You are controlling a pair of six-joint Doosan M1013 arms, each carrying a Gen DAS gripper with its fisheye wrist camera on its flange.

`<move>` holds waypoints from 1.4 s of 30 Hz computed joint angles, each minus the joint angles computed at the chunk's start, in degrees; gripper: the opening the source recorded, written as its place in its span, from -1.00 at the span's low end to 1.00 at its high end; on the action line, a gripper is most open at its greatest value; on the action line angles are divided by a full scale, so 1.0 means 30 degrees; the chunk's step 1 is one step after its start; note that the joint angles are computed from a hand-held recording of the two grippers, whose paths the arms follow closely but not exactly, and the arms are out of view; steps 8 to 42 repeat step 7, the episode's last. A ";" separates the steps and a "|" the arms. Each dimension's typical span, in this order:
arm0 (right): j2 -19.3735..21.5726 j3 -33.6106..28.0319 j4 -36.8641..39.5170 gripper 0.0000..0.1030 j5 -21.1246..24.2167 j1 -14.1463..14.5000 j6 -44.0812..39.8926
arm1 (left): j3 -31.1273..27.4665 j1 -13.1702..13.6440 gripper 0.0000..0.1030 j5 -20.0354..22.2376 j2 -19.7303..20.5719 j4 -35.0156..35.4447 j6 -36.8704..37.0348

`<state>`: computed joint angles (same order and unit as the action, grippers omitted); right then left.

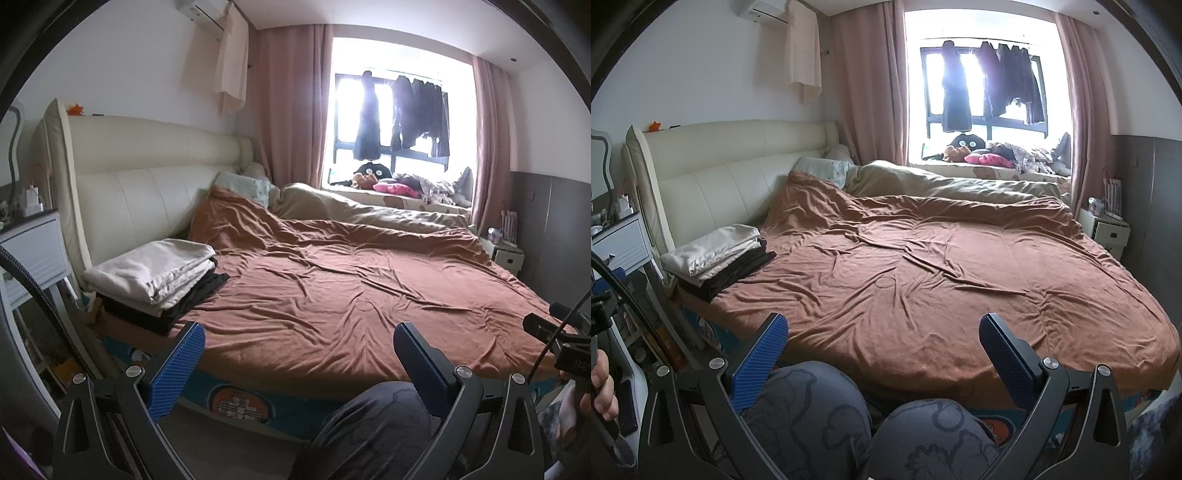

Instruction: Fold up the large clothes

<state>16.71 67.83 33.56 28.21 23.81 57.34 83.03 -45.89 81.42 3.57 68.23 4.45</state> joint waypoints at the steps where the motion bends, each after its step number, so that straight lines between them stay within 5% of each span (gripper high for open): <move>1: -0.0010 0.0001 0.0005 1.00 0.0008 -0.0005 -0.0011 | 0.0021 0.0012 0.99 -0.0063 -0.0015 0.0020 0.0008; 42: -0.0009 0.0012 0.0059 1.00 0.0049 -0.0032 -0.0076 | 0.0076 -0.0076 0.99 0.0142 -0.0036 0.0233 -0.0179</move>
